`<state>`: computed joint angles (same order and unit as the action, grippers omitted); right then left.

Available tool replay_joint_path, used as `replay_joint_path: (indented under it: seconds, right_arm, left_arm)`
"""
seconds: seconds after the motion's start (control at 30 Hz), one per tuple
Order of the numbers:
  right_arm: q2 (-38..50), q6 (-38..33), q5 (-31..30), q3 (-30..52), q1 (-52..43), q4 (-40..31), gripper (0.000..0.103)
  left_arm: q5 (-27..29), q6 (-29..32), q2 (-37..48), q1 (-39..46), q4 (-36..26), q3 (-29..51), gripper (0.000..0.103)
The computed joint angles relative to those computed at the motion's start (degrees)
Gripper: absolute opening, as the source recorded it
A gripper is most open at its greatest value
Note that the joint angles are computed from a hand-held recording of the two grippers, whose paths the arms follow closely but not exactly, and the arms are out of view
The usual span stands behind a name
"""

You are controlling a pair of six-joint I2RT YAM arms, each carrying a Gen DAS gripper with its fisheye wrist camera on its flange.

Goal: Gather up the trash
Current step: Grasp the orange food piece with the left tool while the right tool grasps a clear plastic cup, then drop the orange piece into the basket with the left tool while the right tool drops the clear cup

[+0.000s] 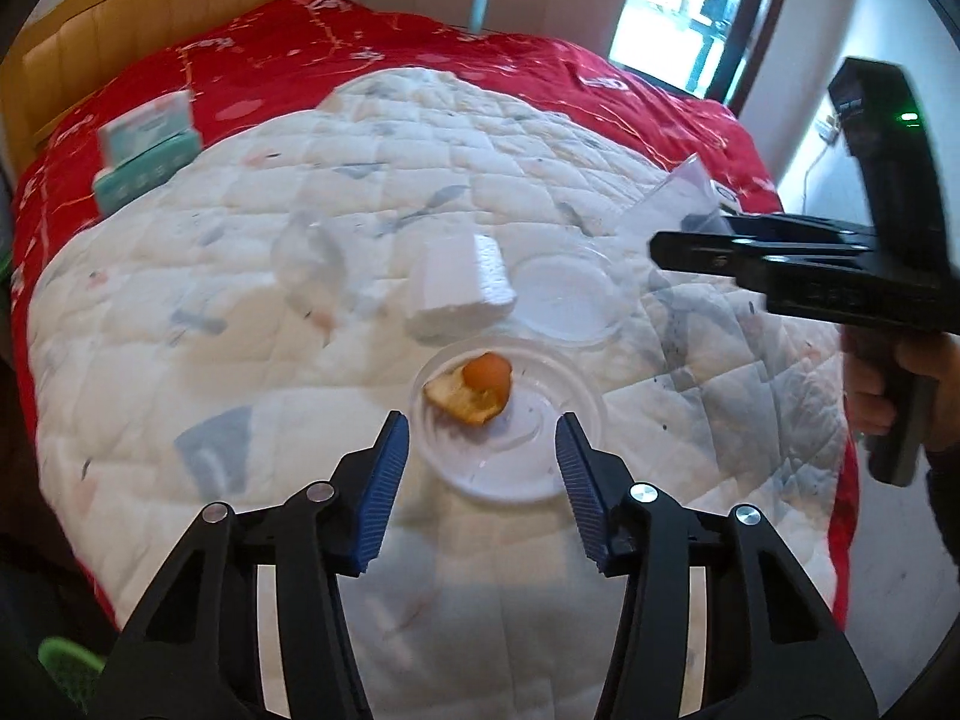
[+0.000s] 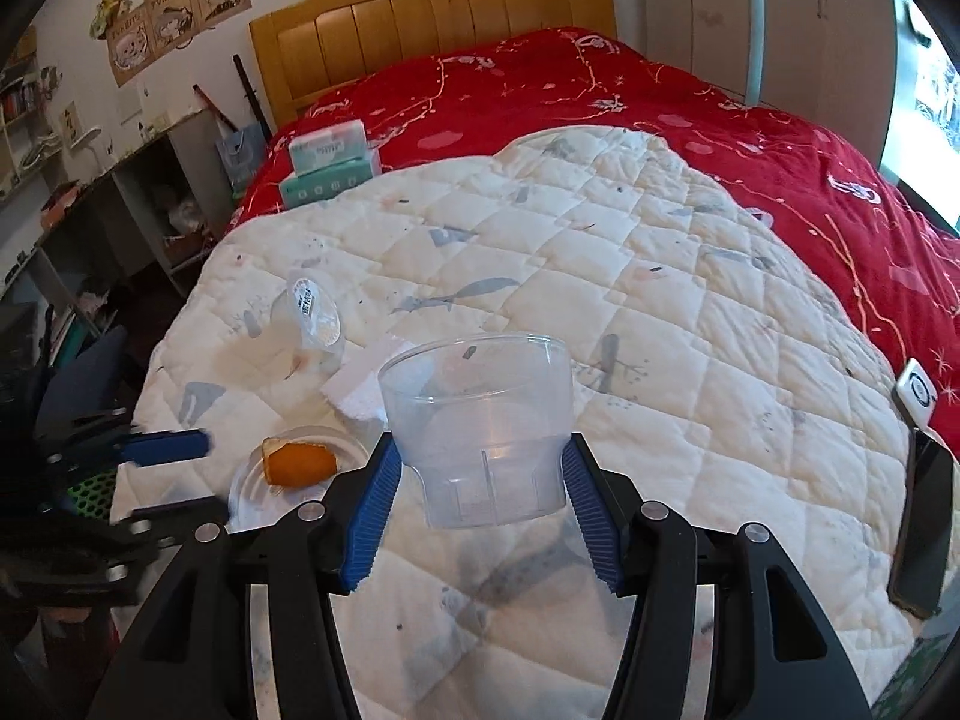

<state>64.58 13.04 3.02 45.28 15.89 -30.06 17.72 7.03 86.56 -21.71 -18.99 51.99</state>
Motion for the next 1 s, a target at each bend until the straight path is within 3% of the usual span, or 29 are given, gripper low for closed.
replay_joint_path:
  seconds: [0.17, 0.47, 0.73, 0.87, 1.0]
  right_arm:
    - [-4.37, 0.43, -0.65, -1.76, -0.49, -1.75, 0.054]
    - [-8.22, 3.23, -2.09, -5.55, -0.28, -1.61, 0.054]
    - [-12.02, 9.02, 3.1, -5.72, 8.27, -4.76, 0.054]
    - [-12.99, 15.16, 7.65, -4.8, 16.96, -6.21, 0.054]
    - [-11.49, 22.22, 14.12, -2.85, 28.31, -6.87, 0.054]
  left_arm:
    - [-1.49, -0.29, 5.15, -1.89, 1.96, 2.63, 0.049]
    - [-6.83, -0.9, 9.02, -4.74, 5.71, 3.02, 0.026]
    - [0.21, -4.81, 0.86, -0.68, 5.3, -1.25, 0.019]
    - [6.41, -6.1, -7.54, 4.55, 1.75, -4.77, 0.019]
    - [11.35, -3.48, -18.38, 12.93, -4.57, -8.68, 0.019]
